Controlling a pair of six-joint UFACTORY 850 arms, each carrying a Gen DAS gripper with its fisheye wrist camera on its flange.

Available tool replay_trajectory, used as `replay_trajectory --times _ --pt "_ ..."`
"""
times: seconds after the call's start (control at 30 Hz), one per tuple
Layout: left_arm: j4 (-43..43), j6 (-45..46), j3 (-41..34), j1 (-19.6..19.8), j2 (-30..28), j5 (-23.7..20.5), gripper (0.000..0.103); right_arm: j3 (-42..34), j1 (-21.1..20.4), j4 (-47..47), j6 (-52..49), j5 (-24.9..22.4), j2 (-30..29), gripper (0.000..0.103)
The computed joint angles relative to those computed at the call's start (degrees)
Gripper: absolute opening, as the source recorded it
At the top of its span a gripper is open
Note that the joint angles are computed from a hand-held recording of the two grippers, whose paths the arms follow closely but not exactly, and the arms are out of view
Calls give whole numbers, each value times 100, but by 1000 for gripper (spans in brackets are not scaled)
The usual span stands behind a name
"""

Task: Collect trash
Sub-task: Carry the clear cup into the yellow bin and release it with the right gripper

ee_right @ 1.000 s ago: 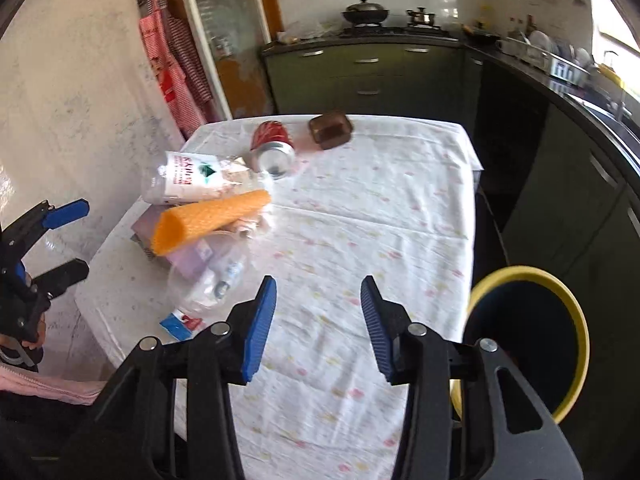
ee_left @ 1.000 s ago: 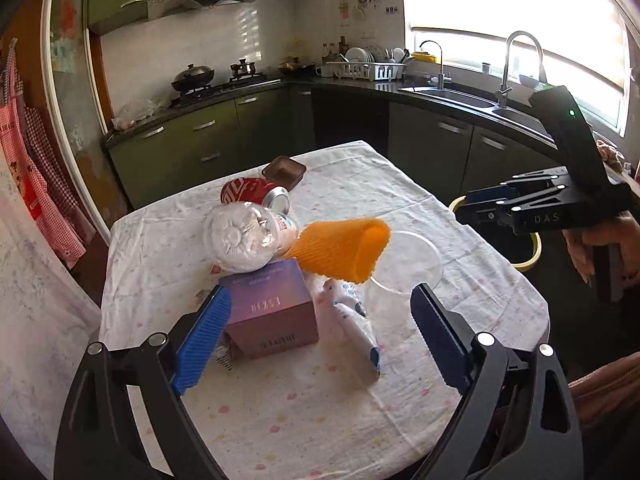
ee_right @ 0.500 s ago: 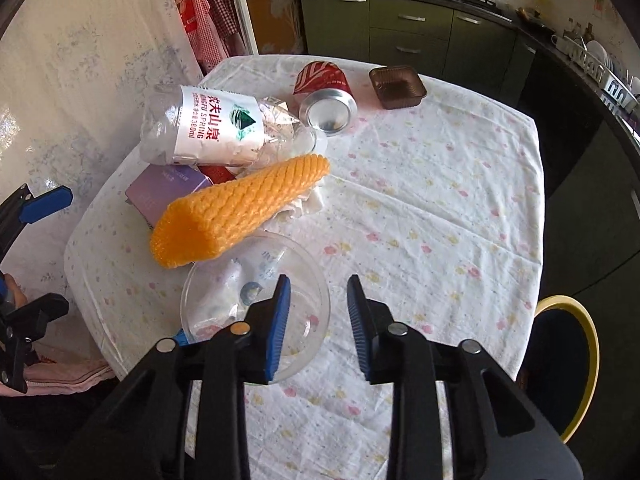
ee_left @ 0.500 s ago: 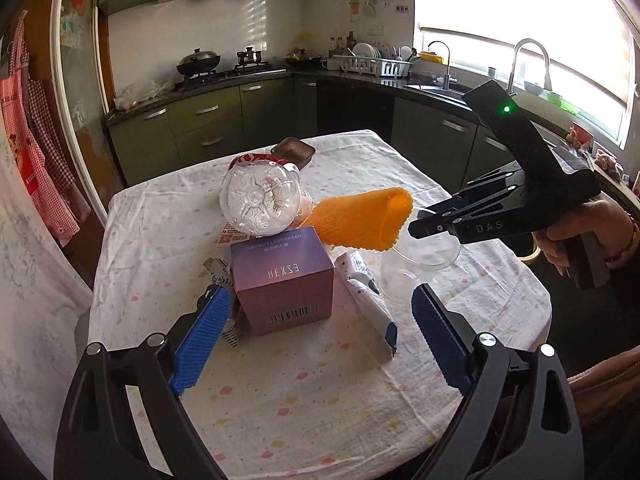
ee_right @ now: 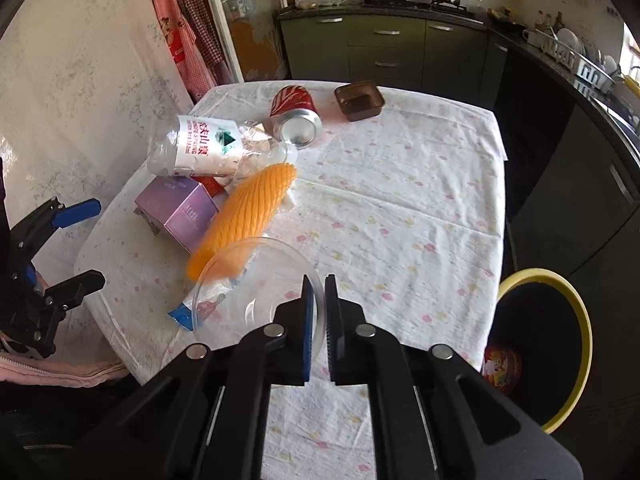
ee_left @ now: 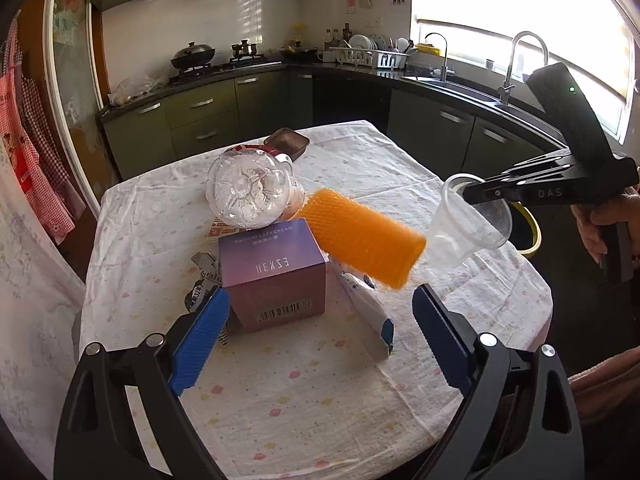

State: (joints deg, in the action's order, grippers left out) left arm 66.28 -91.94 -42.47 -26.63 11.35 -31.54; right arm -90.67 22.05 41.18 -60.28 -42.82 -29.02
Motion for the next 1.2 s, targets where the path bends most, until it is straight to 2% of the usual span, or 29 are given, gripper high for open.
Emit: replay_trajectory --times 0.2,0.33,0.43,0.67,0.83,0.9,0.97,1.03,1.2 --pt "-35 79 -110 -12 -138 46 92 -19 -614 424 254 284 39 6" --pt "-82 170 -194 -16 -232 65 92 -253 -964 429 708 596 -166 6" --pt "-97 213 -232 -36 -283 63 92 -546 -1103 43 1282 822 -473 6" --pt "-162 320 -289 -46 -345 -5 92 -1429 -1259 -1029 2727 851 -1405 6" --pt "-248 416 -322 5 -386 27 93 -1809 -1329 -1638 3524 979 -1804 7" --pt "-281 455 -348 5 -420 33 93 -1893 -1362 -1750 3753 992 -1880 21" --pt "-302 495 -360 17 -434 53 93 -1766 -1373 -1732 3777 1144 -1802 26" --pt "-316 528 -361 29 -441 71 93 -1590 -1383 -1572 3628 1229 -1687 27" --pt "-348 560 -359 65 -440 90 93 -898 -1385 -576 2559 1435 -1250 29"
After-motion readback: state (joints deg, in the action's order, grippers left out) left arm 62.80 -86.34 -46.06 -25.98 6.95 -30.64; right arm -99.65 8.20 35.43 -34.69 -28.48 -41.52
